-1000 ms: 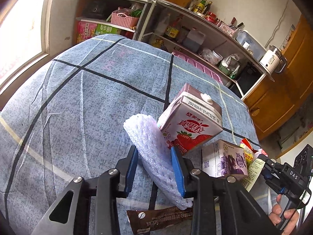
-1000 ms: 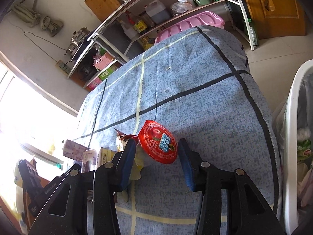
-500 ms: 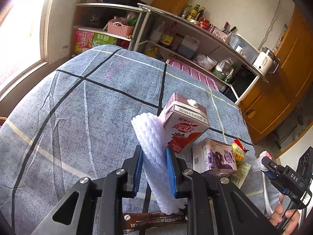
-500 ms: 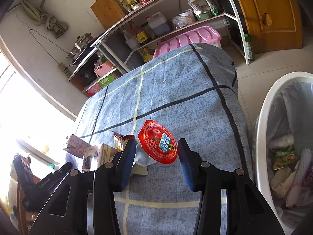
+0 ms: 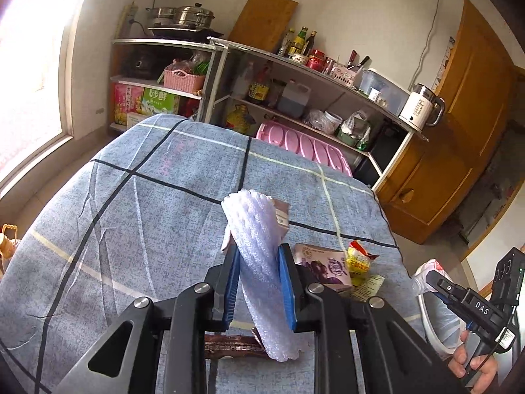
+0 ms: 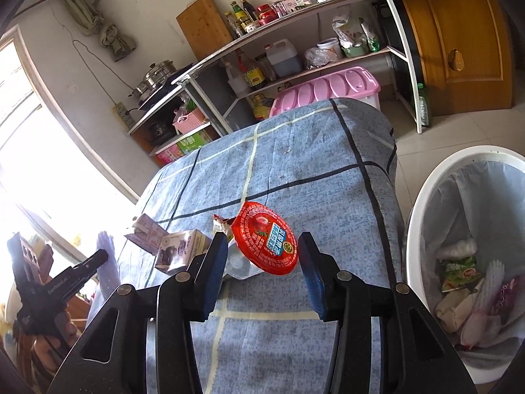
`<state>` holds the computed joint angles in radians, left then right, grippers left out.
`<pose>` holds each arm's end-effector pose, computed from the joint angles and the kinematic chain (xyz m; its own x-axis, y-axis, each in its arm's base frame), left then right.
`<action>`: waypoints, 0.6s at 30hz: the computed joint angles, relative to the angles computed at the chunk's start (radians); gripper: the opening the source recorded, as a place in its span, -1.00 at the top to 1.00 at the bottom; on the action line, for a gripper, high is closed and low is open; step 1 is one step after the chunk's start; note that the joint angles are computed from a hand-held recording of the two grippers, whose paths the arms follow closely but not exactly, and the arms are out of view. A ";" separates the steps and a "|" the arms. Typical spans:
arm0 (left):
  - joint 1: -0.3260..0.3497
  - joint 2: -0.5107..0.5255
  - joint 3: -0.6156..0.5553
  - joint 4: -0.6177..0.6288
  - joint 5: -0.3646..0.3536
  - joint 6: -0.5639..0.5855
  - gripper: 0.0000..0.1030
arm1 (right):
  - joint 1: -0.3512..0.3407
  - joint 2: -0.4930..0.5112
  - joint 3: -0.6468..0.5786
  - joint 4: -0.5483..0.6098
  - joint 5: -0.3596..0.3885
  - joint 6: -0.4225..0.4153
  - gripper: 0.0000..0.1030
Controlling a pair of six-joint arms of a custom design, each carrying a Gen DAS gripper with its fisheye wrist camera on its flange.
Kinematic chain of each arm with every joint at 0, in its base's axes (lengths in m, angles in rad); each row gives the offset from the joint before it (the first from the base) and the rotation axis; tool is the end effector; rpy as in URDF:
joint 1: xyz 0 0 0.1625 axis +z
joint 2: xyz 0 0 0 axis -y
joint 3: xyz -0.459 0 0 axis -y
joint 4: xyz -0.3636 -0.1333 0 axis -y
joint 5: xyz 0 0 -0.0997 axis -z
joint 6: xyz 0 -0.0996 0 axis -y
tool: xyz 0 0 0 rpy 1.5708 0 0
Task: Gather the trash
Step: 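Carry the red lid and foam net over the white bin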
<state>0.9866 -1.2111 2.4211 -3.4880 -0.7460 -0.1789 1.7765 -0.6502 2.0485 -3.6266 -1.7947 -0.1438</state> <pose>-0.0537 -0.4556 0.2653 -0.8907 -0.1362 -0.4338 0.2650 0.6198 -0.7387 0.2245 -0.5314 0.0662 -0.9489 -0.1767 0.2615 -0.3008 0.7573 -0.5797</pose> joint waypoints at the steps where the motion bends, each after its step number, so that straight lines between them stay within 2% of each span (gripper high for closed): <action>1: -0.007 -0.001 -0.001 0.014 -0.011 -0.006 0.54 | -0.002 -0.005 0.006 -0.001 0.005 -0.002 0.11; 5: -0.049 0.030 -0.004 0.022 -0.019 0.004 0.54 | -0.009 -0.032 0.043 -0.023 0.025 -0.010 0.11; 9: -0.084 0.075 -0.018 0.027 -0.057 0.018 0.54 | -0.018 -0.061 0.077 -0.048 0.029 -0.017 0.11; 18: -0.134 0.195 -0.076 0.045 -0.183 0.029 0.54 | -0.058 -0.145 0.162 -0.109 0.016 -0.019 0.11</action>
<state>0.8529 -1.0158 2.3448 -3.4428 -0.9285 -0.1497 1.7183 -0.7950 2.2102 -3.7353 -1.7790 -0.1627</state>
